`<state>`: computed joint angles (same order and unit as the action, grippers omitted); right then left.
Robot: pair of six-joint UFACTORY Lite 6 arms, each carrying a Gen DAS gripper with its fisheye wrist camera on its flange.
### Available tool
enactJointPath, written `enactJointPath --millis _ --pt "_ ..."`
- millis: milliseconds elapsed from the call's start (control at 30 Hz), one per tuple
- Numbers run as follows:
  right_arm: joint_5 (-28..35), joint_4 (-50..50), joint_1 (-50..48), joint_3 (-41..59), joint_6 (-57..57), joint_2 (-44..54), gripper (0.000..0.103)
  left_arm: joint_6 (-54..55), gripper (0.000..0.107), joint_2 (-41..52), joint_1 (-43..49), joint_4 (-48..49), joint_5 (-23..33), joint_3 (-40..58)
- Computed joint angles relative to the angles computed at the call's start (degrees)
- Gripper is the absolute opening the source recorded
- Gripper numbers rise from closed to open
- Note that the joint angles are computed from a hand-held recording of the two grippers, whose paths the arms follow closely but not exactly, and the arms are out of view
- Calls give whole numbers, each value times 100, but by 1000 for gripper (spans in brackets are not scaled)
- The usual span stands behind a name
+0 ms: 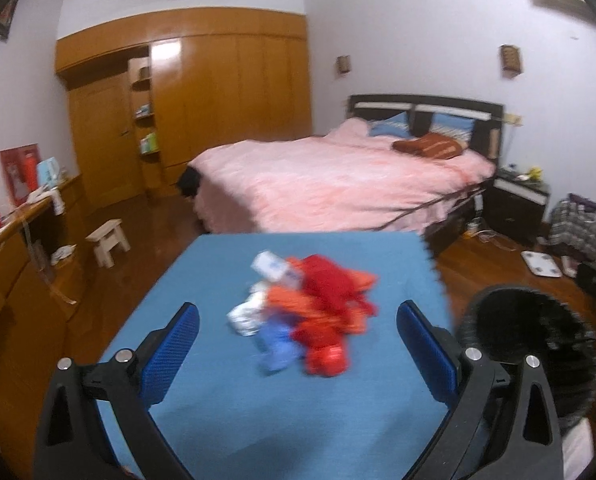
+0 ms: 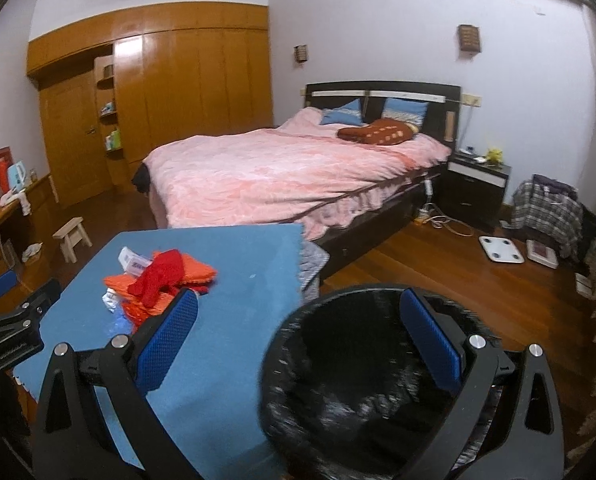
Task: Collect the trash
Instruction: 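Move both grippers to the trash pile, right toward red bag, left toward blue bag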
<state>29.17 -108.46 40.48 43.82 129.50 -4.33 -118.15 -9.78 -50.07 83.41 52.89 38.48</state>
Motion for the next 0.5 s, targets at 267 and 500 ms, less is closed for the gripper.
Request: enactJointPath --millis 267,500 --pt "-517 -1070 -109 1599 1212 2085 98 -640 97 -23 1440 941 -877 -809" --pt "-497 -907 -34 2636 971 3412 96 -1520 91 1072 2449 2336 -1917 -387"
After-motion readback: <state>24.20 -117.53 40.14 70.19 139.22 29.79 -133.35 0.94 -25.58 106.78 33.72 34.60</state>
